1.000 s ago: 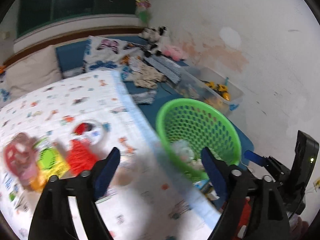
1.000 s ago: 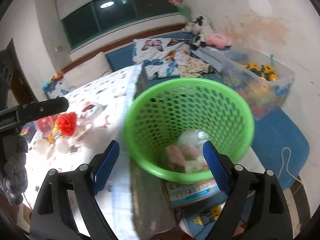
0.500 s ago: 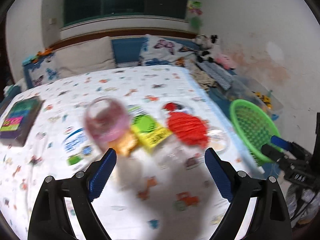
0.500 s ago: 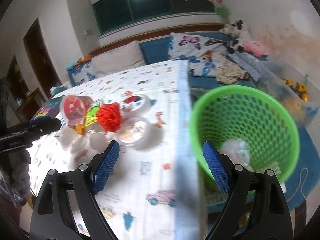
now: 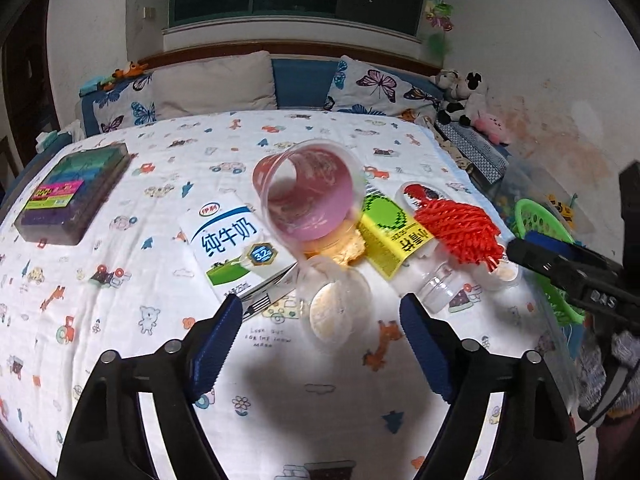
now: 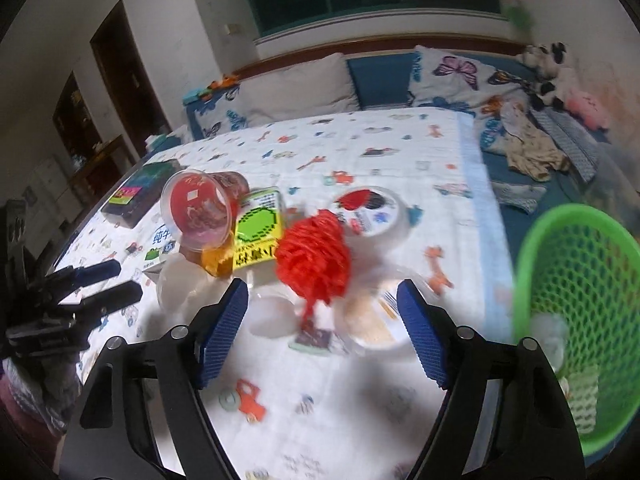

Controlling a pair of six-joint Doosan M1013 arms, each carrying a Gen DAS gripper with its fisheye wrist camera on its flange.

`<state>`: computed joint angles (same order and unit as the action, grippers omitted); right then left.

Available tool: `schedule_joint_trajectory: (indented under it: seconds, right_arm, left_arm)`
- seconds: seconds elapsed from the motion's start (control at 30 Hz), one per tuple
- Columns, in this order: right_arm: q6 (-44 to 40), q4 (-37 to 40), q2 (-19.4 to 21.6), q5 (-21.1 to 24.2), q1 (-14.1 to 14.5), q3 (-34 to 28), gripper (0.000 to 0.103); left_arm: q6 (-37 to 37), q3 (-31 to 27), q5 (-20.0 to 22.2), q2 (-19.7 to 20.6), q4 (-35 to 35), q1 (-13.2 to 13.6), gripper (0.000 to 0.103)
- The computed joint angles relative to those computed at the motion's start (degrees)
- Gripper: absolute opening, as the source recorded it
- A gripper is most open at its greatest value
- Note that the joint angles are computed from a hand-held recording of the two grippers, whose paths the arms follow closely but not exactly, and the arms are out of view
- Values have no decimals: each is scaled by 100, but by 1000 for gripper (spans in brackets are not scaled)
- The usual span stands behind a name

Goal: Collect trash
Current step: 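Move both open tools back over the bed toward the remaining items, then grasp the red mesh net with the right tool while the left tool grasps the clear plastic cup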

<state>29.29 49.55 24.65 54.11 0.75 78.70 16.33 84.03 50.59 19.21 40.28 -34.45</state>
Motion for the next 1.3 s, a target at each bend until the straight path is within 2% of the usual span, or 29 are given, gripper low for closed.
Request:
schedule_joint_trajectory:
  seconds: [0.3, 0.4, 0.57, 0.73, 0.93, 1.3]
  right_arm:
    - [312, -504, 263, -115, 261, -292, 63]
    - [395, -605, 302, -117, 283, -326, 54]
    - [335, -451, 290, -57, 232, -304, 47]
    - [122, -117, 170, -104, 142, -176, 46]
    - [-110, 306, 33, 8, -21, -44, 46]
    - [-392, 784, -239, -38, -326, 225, 46]
  left_arm:
    - [296, 20, -261, 57, -419, 126, 67]
    - [476, -39, -320, 122, -526, 143, 64]
    - [696, -104, -448, 214, -790, 205, 53]
    - [825, -165, -502, 291, -958, 253, 45]
    - [857, -151, -697, 303, -1094, 313, 26]
    - [646, -119, -685, 171, -781, 168, 24]
